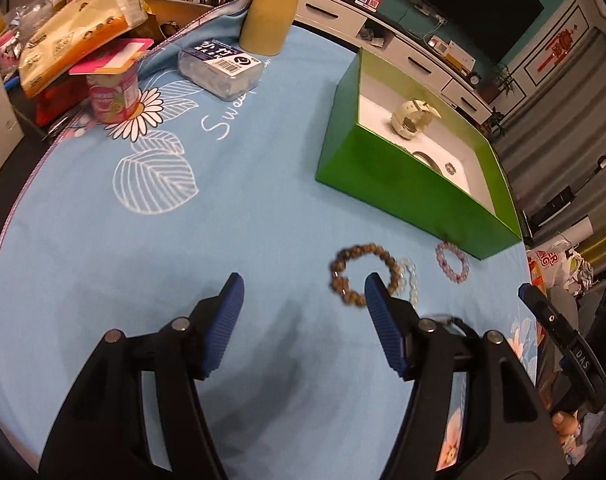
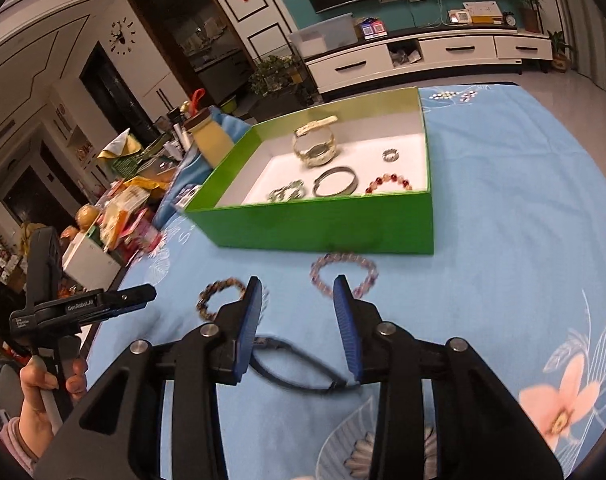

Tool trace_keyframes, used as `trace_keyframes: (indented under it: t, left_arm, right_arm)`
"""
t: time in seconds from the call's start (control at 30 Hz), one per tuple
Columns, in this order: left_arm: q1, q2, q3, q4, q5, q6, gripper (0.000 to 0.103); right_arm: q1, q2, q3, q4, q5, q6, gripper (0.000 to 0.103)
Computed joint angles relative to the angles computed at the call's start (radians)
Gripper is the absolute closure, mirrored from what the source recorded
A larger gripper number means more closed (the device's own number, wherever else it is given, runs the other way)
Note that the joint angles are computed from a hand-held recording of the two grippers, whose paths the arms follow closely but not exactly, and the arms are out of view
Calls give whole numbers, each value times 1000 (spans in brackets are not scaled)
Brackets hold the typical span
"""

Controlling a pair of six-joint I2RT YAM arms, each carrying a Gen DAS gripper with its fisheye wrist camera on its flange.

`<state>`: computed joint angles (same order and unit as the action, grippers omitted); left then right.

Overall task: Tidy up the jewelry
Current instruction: 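Withdraw both open tools from the green box toward the remaining bracelets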

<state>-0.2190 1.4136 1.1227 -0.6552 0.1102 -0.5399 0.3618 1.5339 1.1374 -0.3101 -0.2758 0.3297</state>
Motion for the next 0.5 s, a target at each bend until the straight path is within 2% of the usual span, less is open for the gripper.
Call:
trace_keyframes:
  t: [0.17,0.5]
  left_arm:
    - [-51,-70,-33,-23,-34,-37,39]
    - [-103,-169,-91,-48,-60,-67,37]
  right_arm:
    - [45,-67,-50,-10,-19,-16,65]
    - [129,-151,-116,-46,42,-10,65]
